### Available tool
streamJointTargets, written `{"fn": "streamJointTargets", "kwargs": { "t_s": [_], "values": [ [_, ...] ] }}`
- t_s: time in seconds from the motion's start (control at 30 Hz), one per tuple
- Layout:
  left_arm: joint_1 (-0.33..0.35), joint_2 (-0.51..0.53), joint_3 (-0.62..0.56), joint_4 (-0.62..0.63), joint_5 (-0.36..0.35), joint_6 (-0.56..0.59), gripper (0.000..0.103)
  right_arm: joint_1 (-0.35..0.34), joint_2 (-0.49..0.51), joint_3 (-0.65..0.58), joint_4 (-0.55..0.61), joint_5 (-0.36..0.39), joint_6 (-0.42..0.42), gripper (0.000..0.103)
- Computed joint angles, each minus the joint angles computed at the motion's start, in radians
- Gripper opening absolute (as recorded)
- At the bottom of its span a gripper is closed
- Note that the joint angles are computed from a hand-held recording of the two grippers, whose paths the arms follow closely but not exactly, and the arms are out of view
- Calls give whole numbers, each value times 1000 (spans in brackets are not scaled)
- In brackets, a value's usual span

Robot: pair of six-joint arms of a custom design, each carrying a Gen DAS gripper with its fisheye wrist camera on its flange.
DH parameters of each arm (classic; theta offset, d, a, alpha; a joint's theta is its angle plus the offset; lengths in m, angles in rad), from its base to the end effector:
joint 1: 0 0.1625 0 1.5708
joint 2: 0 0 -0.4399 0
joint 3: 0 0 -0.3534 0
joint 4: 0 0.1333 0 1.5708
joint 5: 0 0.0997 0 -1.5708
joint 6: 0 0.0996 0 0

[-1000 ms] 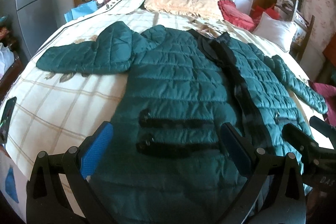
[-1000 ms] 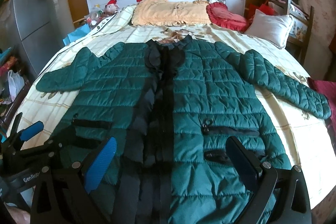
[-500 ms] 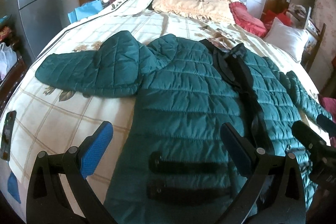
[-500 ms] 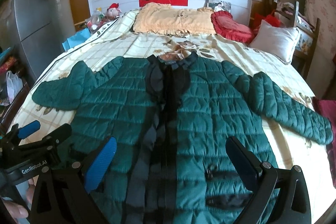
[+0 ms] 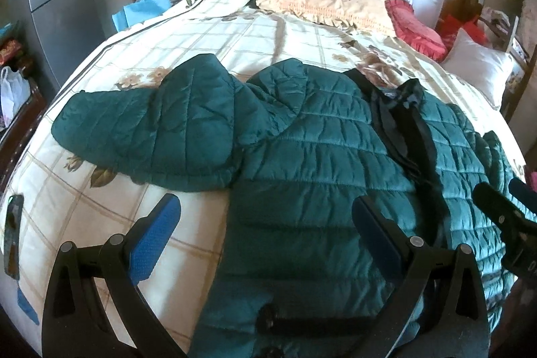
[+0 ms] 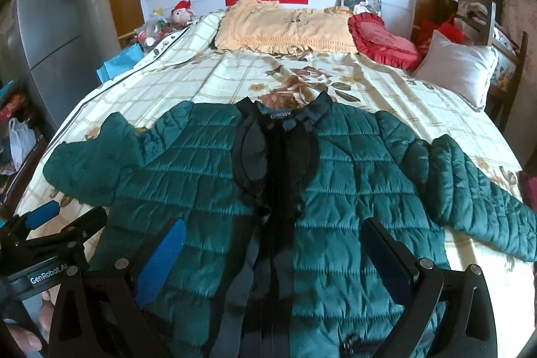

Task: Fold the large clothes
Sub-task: 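Move the left tool to the jacket side panel and sleeve, grasp it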

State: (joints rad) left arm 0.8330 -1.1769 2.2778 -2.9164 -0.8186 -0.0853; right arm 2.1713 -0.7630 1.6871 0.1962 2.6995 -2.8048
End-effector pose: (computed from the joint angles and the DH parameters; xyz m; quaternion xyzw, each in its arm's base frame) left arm -0.1491 -0.4634 0.2072 0.2534 0.8888 -0.2499 0.2887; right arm 0.2955 -0.3548 0.1027 -0.0101 -0.8321 0.4039 0.3799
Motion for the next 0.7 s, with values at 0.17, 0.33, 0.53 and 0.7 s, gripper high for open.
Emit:
{"fn": "streamJointTargets", "kwargs": {
  "t_s": [0.17,0.33,0.53,0.7],
  "values": [
    [21,40,-39,0,0,12,102,-43,-13,-12,-42,-25,-58,103],
    [39,76,-69,-7,2,29,102,-81,-16,-24,-66,-50,-96,103],
    [63,107,-108,-9,2,40,102,-120,-20,-28,-93,-79,-130,103],
    [80,125,-131,-15,4,55,102,-138,-12,-41,-107,-79,-171,103]
  ]
}}
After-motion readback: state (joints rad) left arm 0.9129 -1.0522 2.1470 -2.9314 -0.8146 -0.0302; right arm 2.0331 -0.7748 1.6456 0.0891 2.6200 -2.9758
